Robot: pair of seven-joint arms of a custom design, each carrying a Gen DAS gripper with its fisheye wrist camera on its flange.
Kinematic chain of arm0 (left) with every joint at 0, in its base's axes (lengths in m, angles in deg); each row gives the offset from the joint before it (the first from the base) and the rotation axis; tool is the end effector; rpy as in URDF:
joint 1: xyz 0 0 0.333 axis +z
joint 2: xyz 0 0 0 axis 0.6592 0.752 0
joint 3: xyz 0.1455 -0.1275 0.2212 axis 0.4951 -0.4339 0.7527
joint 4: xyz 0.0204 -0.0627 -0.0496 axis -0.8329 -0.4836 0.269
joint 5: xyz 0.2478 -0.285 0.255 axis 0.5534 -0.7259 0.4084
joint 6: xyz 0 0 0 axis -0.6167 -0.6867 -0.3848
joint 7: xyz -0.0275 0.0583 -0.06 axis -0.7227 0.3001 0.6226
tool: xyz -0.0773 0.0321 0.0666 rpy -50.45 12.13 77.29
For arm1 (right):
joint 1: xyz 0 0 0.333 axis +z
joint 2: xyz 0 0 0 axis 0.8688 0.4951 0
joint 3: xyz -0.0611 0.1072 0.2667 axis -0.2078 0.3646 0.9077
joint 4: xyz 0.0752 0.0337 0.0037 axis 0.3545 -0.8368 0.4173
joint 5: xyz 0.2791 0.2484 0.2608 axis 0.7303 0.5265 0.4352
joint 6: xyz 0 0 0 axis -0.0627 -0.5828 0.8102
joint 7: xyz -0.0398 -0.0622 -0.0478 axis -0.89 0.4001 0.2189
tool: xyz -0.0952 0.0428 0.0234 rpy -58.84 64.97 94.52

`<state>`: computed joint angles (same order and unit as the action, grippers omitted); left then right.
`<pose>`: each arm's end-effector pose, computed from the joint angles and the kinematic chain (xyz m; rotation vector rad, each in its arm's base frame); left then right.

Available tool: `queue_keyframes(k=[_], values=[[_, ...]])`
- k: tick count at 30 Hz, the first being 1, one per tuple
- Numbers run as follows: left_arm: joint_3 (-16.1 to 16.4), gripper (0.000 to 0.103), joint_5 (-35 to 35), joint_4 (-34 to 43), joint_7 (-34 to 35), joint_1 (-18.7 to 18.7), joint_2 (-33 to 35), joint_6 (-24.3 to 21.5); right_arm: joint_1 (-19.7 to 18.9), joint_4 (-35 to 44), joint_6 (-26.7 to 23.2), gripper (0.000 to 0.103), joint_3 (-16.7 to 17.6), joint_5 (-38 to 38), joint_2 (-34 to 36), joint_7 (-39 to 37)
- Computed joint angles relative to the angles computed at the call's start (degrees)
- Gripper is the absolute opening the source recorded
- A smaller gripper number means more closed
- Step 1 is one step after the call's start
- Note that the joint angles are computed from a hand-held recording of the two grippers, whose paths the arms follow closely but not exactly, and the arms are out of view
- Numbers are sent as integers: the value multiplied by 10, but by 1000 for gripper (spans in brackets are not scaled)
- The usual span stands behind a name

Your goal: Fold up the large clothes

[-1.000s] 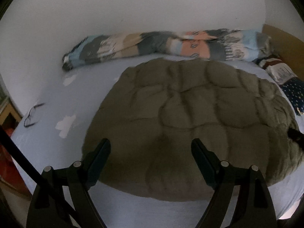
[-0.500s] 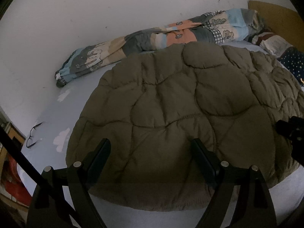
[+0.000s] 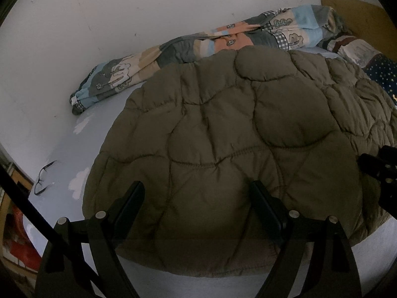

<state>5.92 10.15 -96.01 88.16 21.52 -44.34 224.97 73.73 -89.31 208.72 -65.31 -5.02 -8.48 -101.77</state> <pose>0.4744 -0.4091 0.4376 -1.1371 2.1111 -0.7048 0.3950 0.2275 0.3858 -1.2715 2.2561 -0.8617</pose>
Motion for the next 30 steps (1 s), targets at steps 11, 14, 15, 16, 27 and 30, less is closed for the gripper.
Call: queue_keyframes(k=[11, 14, 15, 16, 27, 30], values=[[-1, 87, 24, 0, -14, -1, 2, -4, 2, 4, -4, 57, 1, -1, 8, 0], [-1, 87, 26, 1, -17, -2, 2, -5, 3, 5, -5, 57, 0, -3, 9, 0], [-1, 88, 25, 1, -17, -3, 2, -6, 4, 5, -5, 58, -1, -3, 9, -1], [0, 88, 24, 0, -16, -3, 2, -6, 4, 5, -6, 58, -1, -3, 9, -1], [1, 88, 16, 1, -11, -3, 1, -3, 5, 3, -7, 60, -2, -4, 7, -1], [4, 88, -13, -11, -6, 0, -13, 19, 4, -1, -14, 60, 5, -12, -7, 8]])
